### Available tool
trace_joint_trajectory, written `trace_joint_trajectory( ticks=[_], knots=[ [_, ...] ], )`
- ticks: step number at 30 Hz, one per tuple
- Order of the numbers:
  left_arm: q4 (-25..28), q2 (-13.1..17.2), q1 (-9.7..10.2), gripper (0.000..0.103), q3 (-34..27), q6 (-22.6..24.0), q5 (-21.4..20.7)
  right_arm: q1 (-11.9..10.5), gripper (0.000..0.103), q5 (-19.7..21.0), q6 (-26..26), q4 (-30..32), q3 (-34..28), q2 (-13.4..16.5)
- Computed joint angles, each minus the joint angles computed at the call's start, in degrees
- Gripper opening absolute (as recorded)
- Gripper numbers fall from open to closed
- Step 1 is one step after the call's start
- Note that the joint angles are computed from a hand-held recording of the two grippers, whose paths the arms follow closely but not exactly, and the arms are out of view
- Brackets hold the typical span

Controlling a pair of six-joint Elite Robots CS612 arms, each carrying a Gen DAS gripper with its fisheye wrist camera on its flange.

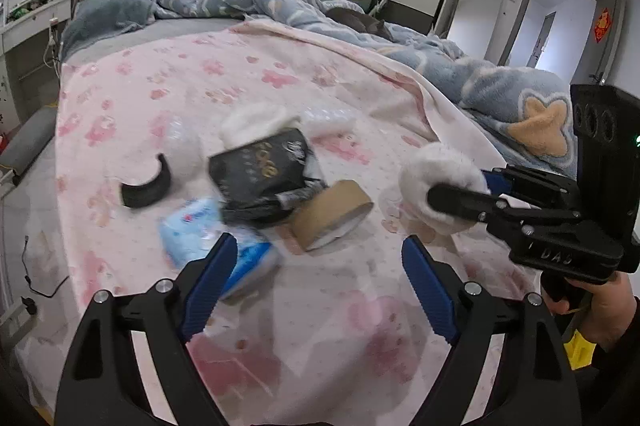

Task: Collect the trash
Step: 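Grasp the white sock ball with the right gripper while the left gripper approaches the cardboard roll, then grasp the brown cardboard tape roll with the left gripper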

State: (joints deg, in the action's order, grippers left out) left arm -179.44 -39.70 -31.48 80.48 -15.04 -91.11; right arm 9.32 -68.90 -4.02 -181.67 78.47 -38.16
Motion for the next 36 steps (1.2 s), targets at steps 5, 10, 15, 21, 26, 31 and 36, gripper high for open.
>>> trace_joint_trajectory(
  ticks=[5, 10, 15, 21, 26, 31, 36],
  knots=[
    [1.9, 1.2, -0.39, 0.084, -1.8, -0.5, -1.6, -0.9, 0.037, 1.1, 2.4, -3.1, 1.5, -0.6],
    [3.8, 2.5, -0.3, 0.084, -4.0, -3.4, -2.4, -1.7, 0.037, 1.4, 3.5, -5.1, 3.0, -1.2],
    [4.9, 3.6, -0.47, 0.084, -5.9, -6.2, -1.3, -2.4, 0.037, 1.8, 4.5, -6.6, 4.4, -1.7],
    [7.3, 4.2, -0.94, 0.081, -7.5, -7.8, 1.8, -3.0, 0.037, 2.1, 4.6, -7.3, 5.5, -2.0],
    [8.0, 4.5, -1.14, 0.075, -8.0, -8.6, 3.6, -3.2, 0.037, 2.2, 4.9, -7.8, 6.1, -2.3],
    [8.9, 4.5, -1.18, 0.062, -8.2, -7.4, 3.8, -3.1, 0.037, 1.8, 6.0, -7.6, 5.7, -2.4],
    [7.7, 3.6, -0.9, 0.062, -6.8, -5.7, 0.7, -2.4, 0.037, 1.7, 7.5, -7.2, 4.4, -2.3]
  ],
)
